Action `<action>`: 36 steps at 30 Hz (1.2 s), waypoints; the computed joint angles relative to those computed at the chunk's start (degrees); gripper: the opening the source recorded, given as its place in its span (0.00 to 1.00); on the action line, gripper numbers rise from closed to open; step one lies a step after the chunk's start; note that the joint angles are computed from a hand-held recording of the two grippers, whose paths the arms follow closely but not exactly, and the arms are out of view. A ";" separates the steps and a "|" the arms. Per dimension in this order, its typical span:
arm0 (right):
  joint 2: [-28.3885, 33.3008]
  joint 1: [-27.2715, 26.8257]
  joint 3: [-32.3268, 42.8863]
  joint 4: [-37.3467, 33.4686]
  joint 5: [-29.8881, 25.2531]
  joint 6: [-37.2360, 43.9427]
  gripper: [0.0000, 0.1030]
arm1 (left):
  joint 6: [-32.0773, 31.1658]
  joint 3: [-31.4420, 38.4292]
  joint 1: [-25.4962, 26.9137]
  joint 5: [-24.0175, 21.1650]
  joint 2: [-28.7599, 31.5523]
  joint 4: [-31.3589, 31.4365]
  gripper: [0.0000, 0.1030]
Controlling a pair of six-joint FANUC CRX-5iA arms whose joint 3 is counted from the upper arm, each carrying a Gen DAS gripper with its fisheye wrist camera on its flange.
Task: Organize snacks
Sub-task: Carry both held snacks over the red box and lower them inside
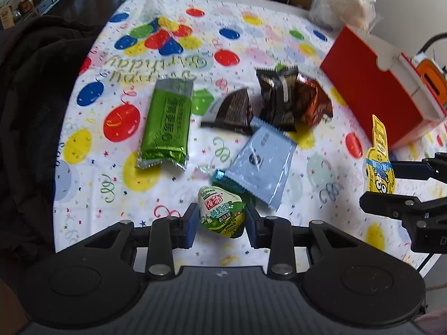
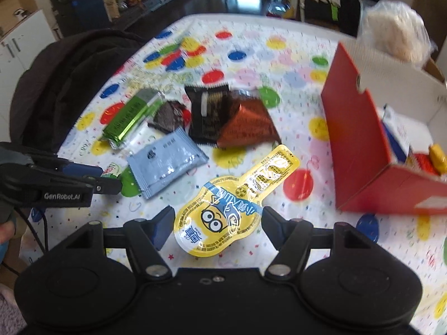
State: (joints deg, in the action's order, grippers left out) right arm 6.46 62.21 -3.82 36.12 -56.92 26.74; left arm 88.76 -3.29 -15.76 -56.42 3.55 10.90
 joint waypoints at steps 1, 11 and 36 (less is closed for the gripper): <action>-0.52 -0.01 -0.38 0.43 0.38 0.20 0.65 | 0.44 0.08 0.02 0.10 -0.30 0.03 0.33; -5.73 -0.96 -3.56 3.60 3.69 3.64 0.65 | 5.85 4.65 -2.72 1.11 -0.99 -2.40 0.33; -18.79 -15.13 -10.53 1.60 7.38 18.66 0.65 | 12.26 37.26 -18.80 -3.29 18.87 -10.93 0.33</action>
